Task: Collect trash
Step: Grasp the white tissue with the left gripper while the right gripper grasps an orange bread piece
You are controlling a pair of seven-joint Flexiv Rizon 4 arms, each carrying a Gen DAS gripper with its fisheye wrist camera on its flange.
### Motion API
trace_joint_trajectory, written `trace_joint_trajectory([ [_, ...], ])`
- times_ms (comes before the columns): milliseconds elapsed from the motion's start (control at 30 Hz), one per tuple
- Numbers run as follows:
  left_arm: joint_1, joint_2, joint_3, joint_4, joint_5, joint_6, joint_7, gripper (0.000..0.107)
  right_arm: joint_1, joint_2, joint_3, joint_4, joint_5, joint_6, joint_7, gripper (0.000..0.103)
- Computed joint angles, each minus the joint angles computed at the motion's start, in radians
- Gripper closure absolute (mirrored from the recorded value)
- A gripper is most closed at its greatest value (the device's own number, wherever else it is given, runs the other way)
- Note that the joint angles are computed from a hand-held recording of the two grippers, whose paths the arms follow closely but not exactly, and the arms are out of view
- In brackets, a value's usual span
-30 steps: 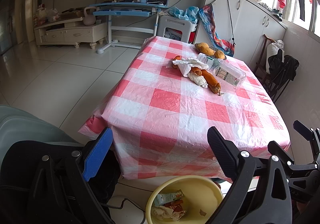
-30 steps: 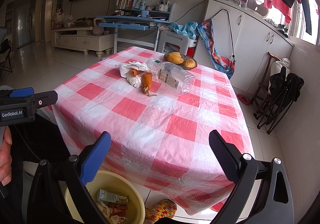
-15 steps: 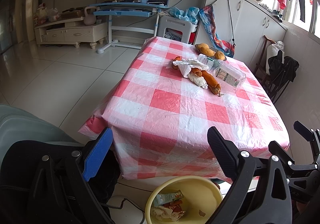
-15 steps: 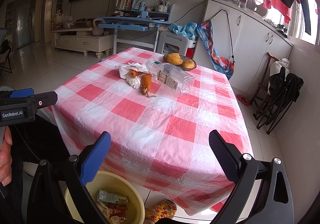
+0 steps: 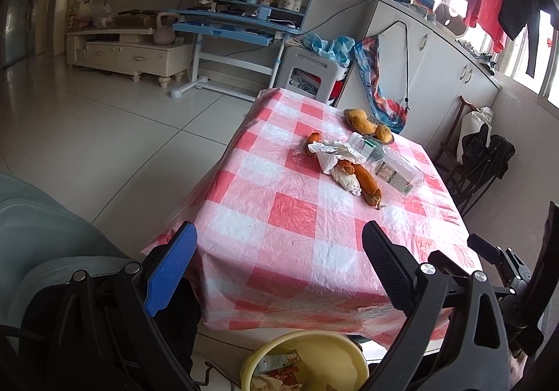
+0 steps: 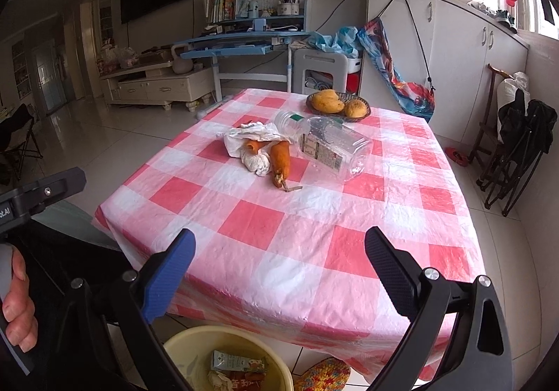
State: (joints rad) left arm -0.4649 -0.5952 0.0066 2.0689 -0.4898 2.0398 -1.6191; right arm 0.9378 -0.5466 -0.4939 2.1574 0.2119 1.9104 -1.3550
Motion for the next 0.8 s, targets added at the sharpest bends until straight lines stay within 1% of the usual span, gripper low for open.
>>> trace_joint_trajectory([
  [67, 0.011, 0.003, -0.006, -0.008, 0.001, -0.011, -0.007, 0.015, -0.095, -0.011, 0.084, -0.051, -0.042, -0.03, 0.017, 0.013],
  [133, 0.005, 0.002, -0.001, -0.028, -0.003, -0.039, -0.001, 0.015, -0.169, -0.035, 0.135, -0.11, -0.085, -0.067, 0.044, 0.021],
  [167, 0.022, -0.001, -0.007, -0.041, 0.012, -0.054, 0.002, 0.015, -0.194, -0.048, 0.148, -0.137, -0.105, -0.083, 0.06, 0.022],
  [233, 0.0, -0.011, 0.016, -0.075, 0.011, -0.076, 0.02, 0.015, -0.253, -0.077, 0.186, -0.195, -0.151, -0.11, 0.091, 0.025],
  [267, 0.006, -0.017, 0.015, -0.095, 0.022, -0.089, 0.029, 0.015, -0.279, -0.091, 0.204, -0.221, -0.173, -0.121, 0.104, 0.026],
  [367, 0.01, -0.04, 0.025, -0.174, 0.051, -0.16, 0.065, 0.015, -0.344, -0.137, 0.25, -0.3, -0.241, -0.16, 0.139, 0.03],
  [433, -0.006, -0.07, 0.053, -0.247, 0.058, -0.214, 0.079, 0.015, -0.381, -0.164, 0.277, -0.341, -0.28, -0.186, 0.162, 0.035],
  [500, 0.005, -0.101, 0.06, -0.326, 0.084, -0.281, 0.093, 0.015, -0.422, -0.185, 0.315, -0.375, -0.312, -0.204, 0.184, 0.042],
  [567, -0.025, -0.144, 0.107, -0.413, 0.102, -0.346, 0.086, 0.015, -0.452, -0.199, 0.34, -0.391, -0.335, -0.204, 0.207, 0.044],
  [600, -0.016, -0.161, 0.106, -0.45, 0.116, -0.376, 0.09, 0.015, -0.481, -0.202, 0.371, -0.404, -0.349, -0.222, 0.214, 0.046],
  [633, 0.001, -0.181, 0.094, -0.491, 0.131, -0.41, 0.097, 0.015, -0.506, -0.204, 0.399, -0.411, -0.36, -0.221, 0.223, 0.052],
  [667, 0.0, -0.204, 0.097, -0.533, 0.142, -0.442, 0.094, 0.015, -0.506, -0.206, 0.394, -0.415, -0.364, -0.227, 0.234, 0.053],
  [700, 0.001, -0.227, 0.101, -0.575, 0.155, -0.474, 0.091, 0.015, -0.521, -0.208, 0.408, -0.428, -0.379, -0.257, 0.245, 0.053],
  [733, -0.003, -0.251, 0.108, -0.619, 0.167, -0.507, 0.085, 0.015, -0.56, -0.212, 0.455, -0.447, -0.392, -0.291, 0.242, 0.056],
  [767, 0.014, -0.272, 0.099, -0.659, 0.179, -0.536, 0.092, 0.015, -0.581, -0.216, 0.481, -0.46, -0.401, -0.315, 0.249, 0.06],
  [800, 0.015, -0.298, 0.102, -0.706, 0.19, -0.567, 0.087, 0.015, -0.599, -0.216, 0.503, -0.463, -0.406, -0.325, 0.252, 0.069],
])
